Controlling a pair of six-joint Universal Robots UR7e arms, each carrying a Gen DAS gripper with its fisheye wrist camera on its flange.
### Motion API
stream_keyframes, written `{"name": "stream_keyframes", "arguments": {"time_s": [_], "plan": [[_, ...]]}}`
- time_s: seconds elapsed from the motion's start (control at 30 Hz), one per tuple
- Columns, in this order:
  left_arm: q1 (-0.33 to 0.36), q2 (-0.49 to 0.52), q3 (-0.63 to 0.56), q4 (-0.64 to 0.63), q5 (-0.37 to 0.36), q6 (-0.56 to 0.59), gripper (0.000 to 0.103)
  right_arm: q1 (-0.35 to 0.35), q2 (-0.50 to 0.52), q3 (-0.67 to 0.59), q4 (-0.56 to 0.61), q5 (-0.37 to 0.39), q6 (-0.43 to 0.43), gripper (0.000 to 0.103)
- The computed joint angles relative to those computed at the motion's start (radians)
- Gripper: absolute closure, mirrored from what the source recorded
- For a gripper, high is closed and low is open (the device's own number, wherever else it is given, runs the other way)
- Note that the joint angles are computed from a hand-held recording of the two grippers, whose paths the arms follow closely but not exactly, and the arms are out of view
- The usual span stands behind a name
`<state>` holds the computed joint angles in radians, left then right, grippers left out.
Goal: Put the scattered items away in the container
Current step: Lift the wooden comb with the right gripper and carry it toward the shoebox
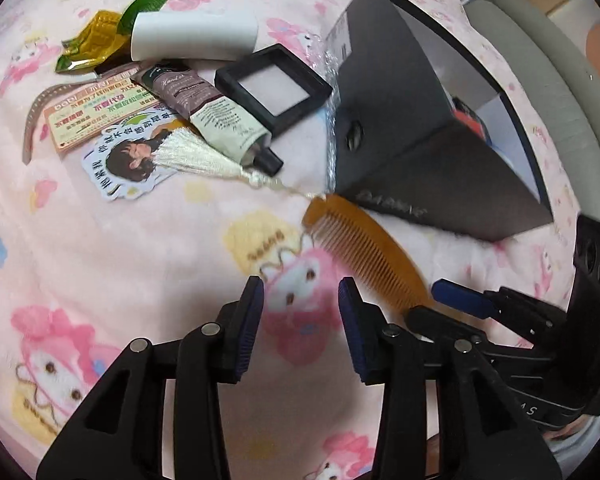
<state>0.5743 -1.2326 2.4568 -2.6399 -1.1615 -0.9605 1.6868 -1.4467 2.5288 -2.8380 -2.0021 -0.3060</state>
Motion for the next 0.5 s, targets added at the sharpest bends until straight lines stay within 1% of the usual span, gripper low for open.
{"name": "stream_keyframes", "arguments": {"time_s": [0.03,0.13,0.27,0.3,0.33,0.37,0.43,0.5], "plan": [[0.013,0.006,-0.008,-0.004,-0.004,0.008,0.062,-0.004,-0.008,-0.001,-0.006,-0.002,0.001,0.064],[0.031,0.053,-0.055,0.017,0.028,0.049,0.062,-0.015,-0.028,0.0,-0.001,0.01,0.009,0.064],[0.06,0.112,-0.096,-0.034,0.065,0.092,0.063,-0.041,-0.057,0.015,0.032,0.023,0.026,0.064],[0.07,0.124,-0.106,-0.037,0.06,0.102,0.063,-0.055,-0.062,0.017,0.056,0.032,0.032,0.064],[0.08,0.135,-0.116,-0.04,0.055,0.112,0.065,-0.069,-0.067,0.018,0.08,0.041,0.038,0.064],[0.085,0.145,-0.126,-0.018,0.053,0.115,0.067,-0.083,-0.071,0.019,0.104,0.05,0.043,0.064],[0.087,0.154,-0.132,-0.002,0.048,0.122,0.07,-0.103,-0.069,0.029,0.101,0.061,0.039,0.064],[0.075,0.135,-0.114,-0.009,0.025,0.117,0.073,-0.108,-0.068,0.03,0.095,0.065,0.037,0.071]]}}
